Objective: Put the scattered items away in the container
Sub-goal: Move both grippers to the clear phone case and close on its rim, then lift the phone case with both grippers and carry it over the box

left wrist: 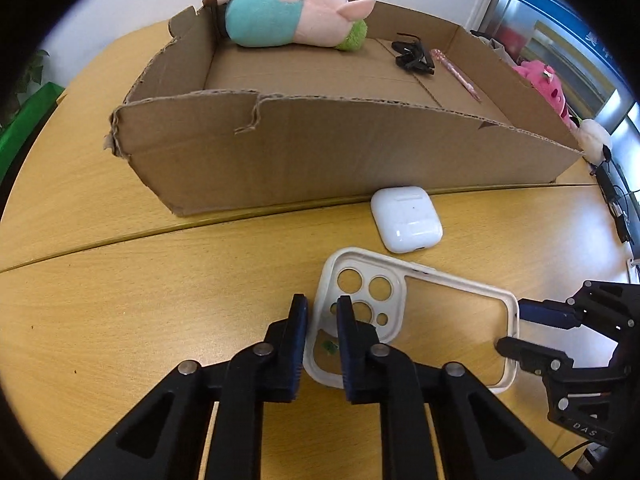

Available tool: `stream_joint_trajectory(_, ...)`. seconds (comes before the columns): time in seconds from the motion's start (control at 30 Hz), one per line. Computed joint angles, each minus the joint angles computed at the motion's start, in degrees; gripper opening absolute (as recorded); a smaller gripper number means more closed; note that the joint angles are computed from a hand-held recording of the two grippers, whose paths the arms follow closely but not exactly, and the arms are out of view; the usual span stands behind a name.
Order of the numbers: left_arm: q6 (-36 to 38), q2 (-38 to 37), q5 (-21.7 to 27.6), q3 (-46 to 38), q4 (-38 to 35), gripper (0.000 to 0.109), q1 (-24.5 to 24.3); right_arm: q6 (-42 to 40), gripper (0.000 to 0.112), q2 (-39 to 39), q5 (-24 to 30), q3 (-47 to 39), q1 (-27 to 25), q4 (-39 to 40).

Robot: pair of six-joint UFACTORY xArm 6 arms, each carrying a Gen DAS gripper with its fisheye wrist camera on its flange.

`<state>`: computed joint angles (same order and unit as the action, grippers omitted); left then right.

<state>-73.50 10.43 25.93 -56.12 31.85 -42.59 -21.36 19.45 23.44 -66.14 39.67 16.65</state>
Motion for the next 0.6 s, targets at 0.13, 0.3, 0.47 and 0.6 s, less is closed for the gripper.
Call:
stream_joint_trajectory(0.13,-1.33,-0.95,0.53,0.92,0.46,0.01,-0.66,0.43,0.026,-0.5,-0.5,0.66,-0.1,0.53)
stream_joint_trajectory(0.3,-2.67,-2.12,0.09,2.27,0.22,0.007,-1.33,0.7,0.02,-0.55,-0.74,0.79,-0.49,1.8)
stream_joint_trajectory(0.47,-7.1,-3.99,1.66,2.72,3.31,0.005,-3.15,-1.08,0.015,-2.26,-1.0,2.7,-0.64,4.83)
stream_joint_trajectory(0.6,-11.14,-6.46,3.94,2.06,7.12,0.005,-4.43,-3.92,0.013,-3.93,-1.17,2.9,-1.44,9.28)
